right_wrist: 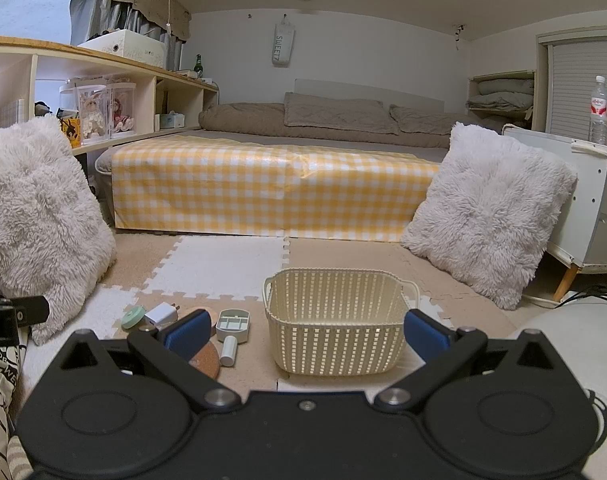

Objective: Organize rigid objects

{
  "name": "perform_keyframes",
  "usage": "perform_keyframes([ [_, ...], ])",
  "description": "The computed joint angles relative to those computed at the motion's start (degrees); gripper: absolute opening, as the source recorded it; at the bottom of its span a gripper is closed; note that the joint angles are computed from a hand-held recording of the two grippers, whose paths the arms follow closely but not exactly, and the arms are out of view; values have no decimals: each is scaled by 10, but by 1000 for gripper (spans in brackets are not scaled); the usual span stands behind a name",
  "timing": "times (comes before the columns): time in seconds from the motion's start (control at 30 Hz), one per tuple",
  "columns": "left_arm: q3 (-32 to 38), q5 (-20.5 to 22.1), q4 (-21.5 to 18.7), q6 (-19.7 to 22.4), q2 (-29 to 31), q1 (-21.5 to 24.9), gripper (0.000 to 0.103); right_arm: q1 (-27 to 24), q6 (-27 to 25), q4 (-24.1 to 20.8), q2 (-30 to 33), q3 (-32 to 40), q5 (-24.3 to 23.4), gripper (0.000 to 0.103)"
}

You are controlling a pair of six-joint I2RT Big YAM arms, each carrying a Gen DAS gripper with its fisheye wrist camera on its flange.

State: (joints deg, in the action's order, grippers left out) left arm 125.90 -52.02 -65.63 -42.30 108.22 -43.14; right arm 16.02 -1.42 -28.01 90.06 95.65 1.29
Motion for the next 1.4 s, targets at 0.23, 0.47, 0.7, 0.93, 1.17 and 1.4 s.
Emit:
perform_keyframes([
  [0.23, 1, 0, -2, -1, 0, 0, 103, 0, 0, -1, 0, 1, 0, 103],
  [0.47, 1, 0, -1, 0, 0, 0, 103, 0, 0, -2, 0, 1, 0, 103],
  [0.7, -2, -5, 5, -3, 4, -4, 103, 0, -4, 0, 0, -1, -3, 103],
  [0.93, 6, -14, 17, 10, 9, -8, 103, -1, 21, -25, 14, 27, 0, 103],
  [1.17, 16, 4, 20, 24, 19, 0, 103, -15, 64, -86, 71, 118, -3, 103],
  [1.4, 34, 30, 8, 25, 38, 7, 103, -37, 43, -95, 147, 229, -13, 103],
])
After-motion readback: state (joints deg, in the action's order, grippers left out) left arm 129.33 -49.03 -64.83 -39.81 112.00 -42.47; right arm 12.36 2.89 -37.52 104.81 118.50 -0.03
